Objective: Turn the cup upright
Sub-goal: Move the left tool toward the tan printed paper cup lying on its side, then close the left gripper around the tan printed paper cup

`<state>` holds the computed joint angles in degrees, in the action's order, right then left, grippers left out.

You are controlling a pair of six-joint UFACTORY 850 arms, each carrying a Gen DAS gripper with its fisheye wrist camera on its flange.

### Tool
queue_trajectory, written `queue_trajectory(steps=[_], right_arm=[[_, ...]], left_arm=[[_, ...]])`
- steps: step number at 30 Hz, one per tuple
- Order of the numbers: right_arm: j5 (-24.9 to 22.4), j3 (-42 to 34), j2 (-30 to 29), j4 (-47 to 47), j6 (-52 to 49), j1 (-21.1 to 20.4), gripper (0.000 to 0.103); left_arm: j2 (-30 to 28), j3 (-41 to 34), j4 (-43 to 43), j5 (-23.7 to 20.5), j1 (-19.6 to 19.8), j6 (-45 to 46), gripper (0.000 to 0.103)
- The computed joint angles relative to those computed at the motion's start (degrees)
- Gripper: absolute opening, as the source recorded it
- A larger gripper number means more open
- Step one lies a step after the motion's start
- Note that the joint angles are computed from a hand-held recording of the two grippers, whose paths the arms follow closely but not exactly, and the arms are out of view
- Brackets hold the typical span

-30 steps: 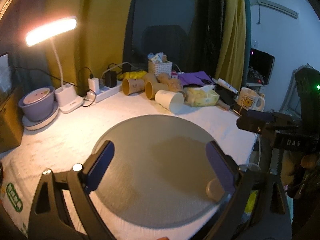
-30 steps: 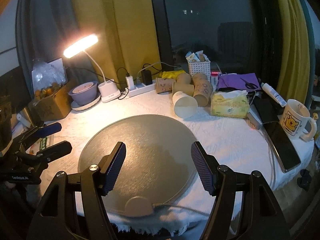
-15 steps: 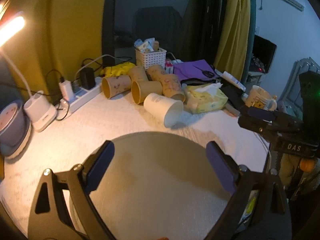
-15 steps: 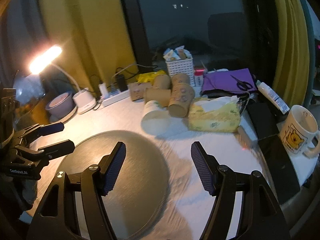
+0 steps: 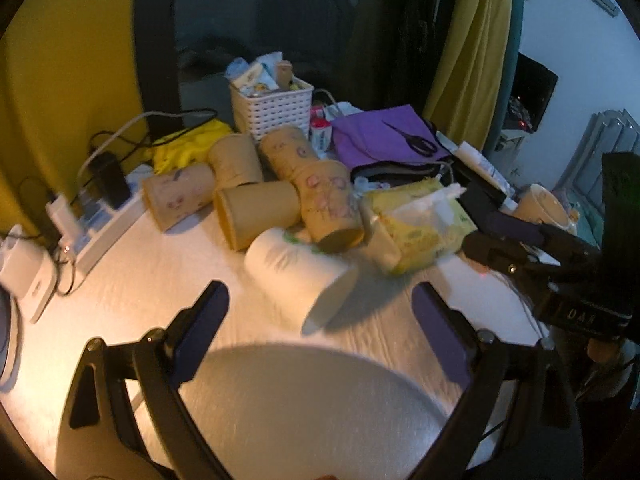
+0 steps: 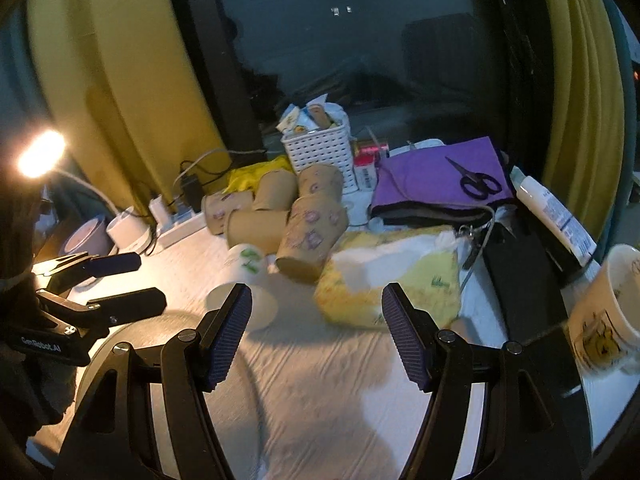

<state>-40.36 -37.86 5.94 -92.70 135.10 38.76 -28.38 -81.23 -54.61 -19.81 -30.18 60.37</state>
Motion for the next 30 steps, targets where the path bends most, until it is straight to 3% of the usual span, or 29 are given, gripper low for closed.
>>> queue_trajectory(steps=[8, 12, 14, 19, 27, 30], right_arm=[[5.23, 0.29, -0.57, -7.43, 4.43, -7.40, 0.071], [6.69, 0.18, -0.83, -10.65, 6.44, -9.94, 0.071], [7.17, 0.01, -1.08, -12.01, 7.41, -10.83, 0.071], [8.02, 0.14, -1.41, -15.21, 10.27, -12.20, 0.071], [8.78, 0.52, -1.33, -17.02, 12.18, -12.92, 0.071], [8.97, 0.49, -1.37, -17.15, 12.12, -13.11, 0.071]], left_arm=[[-9.17, -12.70, 13.45, -4.67, -1.66, -14.38, 0.093], [-14.26, -20.07, 18.50, -9.37, -1.96, -21.20, 0.093], [-16.14, -22.87, 20.07, -11.15, -2.18, -23.14, 0.084], [-19.48, -27.76, 23.49, -14.60, -2.88, -26.58, 0.078], [-26.80, -39.05, 29.16, -22.39, -3.23, -33.84, 0.077], [-29.36, -42.87, 31.37, -25.49, -3.31, -36.40, 0.068]])
